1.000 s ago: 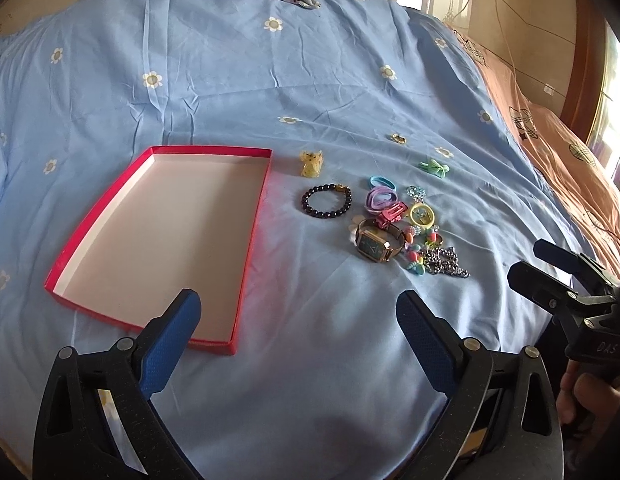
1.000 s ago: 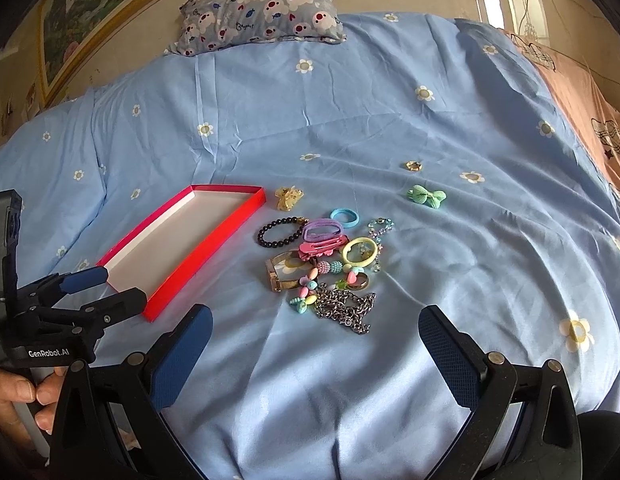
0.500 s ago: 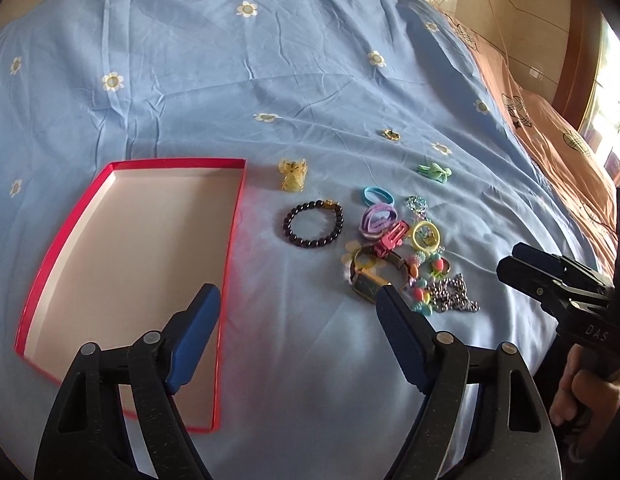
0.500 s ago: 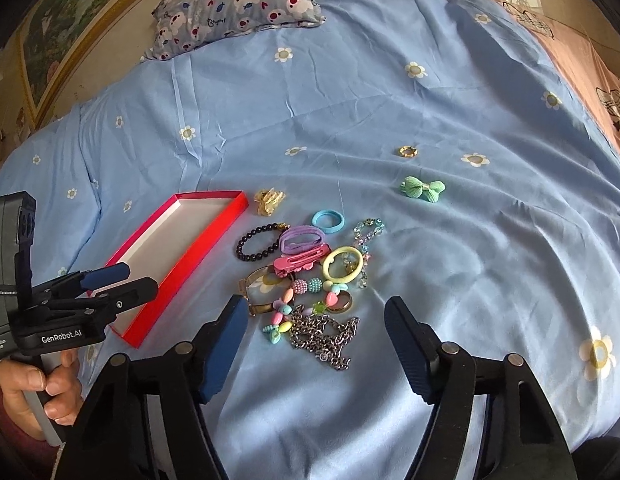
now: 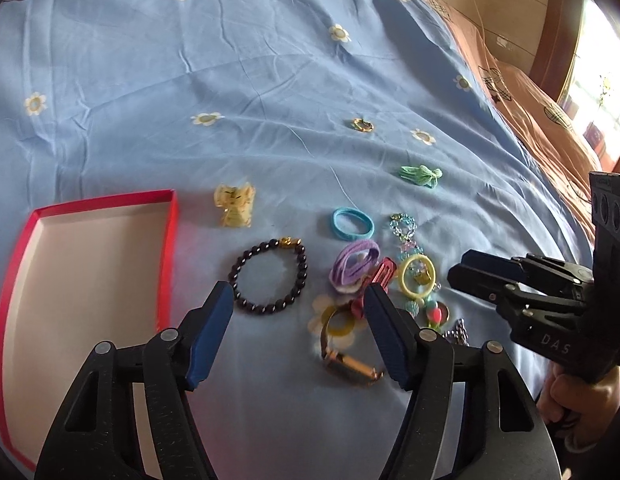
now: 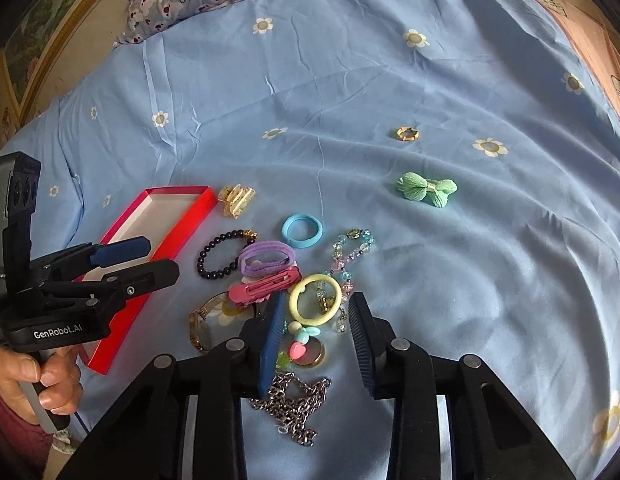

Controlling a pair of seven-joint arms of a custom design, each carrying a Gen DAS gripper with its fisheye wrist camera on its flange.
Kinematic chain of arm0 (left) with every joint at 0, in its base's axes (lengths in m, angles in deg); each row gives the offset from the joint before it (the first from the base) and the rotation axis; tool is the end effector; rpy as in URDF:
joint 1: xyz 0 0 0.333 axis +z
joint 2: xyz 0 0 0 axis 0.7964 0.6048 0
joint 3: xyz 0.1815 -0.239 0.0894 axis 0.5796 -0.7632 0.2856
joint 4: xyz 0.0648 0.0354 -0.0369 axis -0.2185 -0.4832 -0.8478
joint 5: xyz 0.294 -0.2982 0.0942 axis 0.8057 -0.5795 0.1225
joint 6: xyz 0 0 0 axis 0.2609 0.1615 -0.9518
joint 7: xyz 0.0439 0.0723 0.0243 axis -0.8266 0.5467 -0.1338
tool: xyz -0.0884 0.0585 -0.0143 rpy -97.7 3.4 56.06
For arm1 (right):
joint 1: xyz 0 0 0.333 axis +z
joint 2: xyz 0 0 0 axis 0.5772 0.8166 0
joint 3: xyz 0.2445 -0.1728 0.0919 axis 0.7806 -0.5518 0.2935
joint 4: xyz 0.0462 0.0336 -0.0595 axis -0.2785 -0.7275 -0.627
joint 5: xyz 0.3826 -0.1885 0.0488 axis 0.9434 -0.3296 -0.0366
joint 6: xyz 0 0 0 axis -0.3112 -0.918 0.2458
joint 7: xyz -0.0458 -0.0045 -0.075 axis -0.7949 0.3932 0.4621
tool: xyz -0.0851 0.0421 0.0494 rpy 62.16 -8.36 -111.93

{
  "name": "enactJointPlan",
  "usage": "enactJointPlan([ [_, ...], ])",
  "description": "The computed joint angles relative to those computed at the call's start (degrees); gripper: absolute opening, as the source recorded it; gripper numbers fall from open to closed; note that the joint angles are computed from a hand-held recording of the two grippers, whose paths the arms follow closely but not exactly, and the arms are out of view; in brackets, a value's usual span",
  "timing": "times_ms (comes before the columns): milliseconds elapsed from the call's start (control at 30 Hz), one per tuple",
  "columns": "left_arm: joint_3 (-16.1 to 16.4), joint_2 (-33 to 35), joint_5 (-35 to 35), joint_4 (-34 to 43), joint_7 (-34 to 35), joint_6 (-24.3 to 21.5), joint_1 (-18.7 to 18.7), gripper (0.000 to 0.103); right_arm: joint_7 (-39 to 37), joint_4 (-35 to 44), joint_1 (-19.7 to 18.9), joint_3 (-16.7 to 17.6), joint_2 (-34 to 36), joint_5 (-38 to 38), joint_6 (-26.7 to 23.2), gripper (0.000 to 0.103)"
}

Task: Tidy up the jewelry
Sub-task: 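Grasp the purple hair tie with the left tool while the right tool grasps the yellow hair tie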

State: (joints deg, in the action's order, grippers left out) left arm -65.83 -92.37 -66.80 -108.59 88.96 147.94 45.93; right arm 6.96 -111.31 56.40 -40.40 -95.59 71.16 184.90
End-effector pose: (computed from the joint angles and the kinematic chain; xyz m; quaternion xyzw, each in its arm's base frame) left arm 0.5273 -0.0965 0.5641 -0.5601 0.7578 -0.2962 0.1561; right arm 0.4802 0.1777 0.5467 -0.6903 0.6069 -0.1232 0.3742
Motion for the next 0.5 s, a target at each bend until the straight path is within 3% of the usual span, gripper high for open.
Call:
enactJointPlan([
  [167, 0.1, 4.6, -2.1, 3.9, 2.4, -1.9, -0.6, 0.061, 0.0, 2.5, -0.7, 0.2, 3.1, -0.6, -2.1, 0.027],
  [300, -0.5, 7.8, -3.7, 6.4, 4.5, -3.6, -0.3, 0.056, -0.7, 3.9, -1.0, 0.2, 5.0, -0.1, -3.3, 0.013],
  [400, -1.0, 10.0, -4.6, 8.2, 5.6, -5.4, 0.1, 0.042, -0.7, 4.1, -1.4, 0.6, 5.5, 0.1, -3.4, 0.006],
  [500, -1.2, 11.1, -7.2, 9.2, 7.9, -7.3, 0.5, 0.017, -0.9, 3.8, -1.5, 0.6, 5.2, 0.4, -3.5, 0.002],
])
